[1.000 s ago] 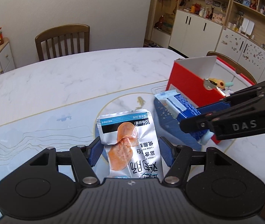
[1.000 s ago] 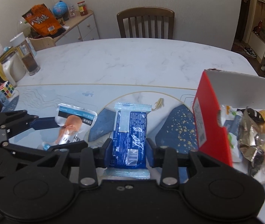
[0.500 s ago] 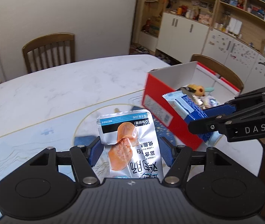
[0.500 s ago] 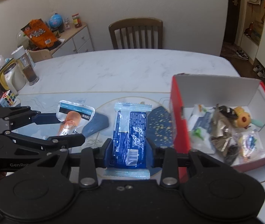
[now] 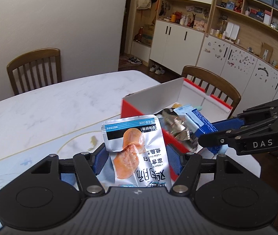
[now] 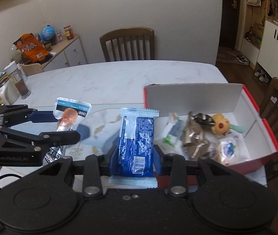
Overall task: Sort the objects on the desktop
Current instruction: 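Carry the white packet and blue bar with both tools over the shoebox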
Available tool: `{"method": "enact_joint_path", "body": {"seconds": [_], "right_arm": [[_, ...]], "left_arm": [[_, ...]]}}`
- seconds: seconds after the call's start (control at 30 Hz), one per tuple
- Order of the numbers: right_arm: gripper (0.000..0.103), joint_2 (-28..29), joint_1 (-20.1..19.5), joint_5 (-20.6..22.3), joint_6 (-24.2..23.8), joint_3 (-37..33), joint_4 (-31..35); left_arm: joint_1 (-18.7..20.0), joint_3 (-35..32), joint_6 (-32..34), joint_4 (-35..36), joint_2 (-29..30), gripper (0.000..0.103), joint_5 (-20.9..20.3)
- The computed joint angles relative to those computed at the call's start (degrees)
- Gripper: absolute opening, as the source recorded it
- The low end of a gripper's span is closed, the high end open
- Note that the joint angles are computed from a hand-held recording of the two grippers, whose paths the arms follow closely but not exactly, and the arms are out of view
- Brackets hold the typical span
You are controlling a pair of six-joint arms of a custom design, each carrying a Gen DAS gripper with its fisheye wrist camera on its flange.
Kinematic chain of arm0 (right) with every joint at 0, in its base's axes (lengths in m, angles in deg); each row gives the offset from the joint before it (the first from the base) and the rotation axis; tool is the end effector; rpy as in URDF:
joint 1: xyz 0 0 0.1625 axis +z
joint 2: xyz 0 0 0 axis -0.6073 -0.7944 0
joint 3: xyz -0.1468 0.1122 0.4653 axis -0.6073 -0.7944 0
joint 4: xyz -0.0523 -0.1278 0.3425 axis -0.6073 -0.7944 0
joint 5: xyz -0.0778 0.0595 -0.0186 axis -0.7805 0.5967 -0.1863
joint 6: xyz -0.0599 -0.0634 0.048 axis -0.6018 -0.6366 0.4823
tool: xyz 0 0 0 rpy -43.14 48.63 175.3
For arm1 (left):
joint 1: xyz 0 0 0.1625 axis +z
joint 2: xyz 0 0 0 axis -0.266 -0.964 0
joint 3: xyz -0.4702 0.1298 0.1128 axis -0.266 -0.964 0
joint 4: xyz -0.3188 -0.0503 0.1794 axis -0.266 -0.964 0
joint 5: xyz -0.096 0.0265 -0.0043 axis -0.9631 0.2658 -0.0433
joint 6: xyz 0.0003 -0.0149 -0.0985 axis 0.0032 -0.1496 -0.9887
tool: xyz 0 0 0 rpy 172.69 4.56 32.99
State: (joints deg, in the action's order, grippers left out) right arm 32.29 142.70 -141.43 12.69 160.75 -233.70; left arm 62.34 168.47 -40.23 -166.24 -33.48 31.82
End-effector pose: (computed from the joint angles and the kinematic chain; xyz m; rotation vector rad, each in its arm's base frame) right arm 0.2232 -0.4522 0.0851 0.8996 -2.4722 0.6275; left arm -0.1208 -0.4180 0.1721 0.7218 2.4149 -0.9299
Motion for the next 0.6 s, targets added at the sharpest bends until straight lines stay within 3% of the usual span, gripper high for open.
{"method": "enact_joint_path", "body": {"seconds": [0.6], "right_arm": [[0.036, -7.8, -7.9, 1.5, -6.7, -1.7, 5.8]], "left_arm": [[-1.4, -12.6, 0.5, 10.8, 6.1, 0.064, -2.1]]}}
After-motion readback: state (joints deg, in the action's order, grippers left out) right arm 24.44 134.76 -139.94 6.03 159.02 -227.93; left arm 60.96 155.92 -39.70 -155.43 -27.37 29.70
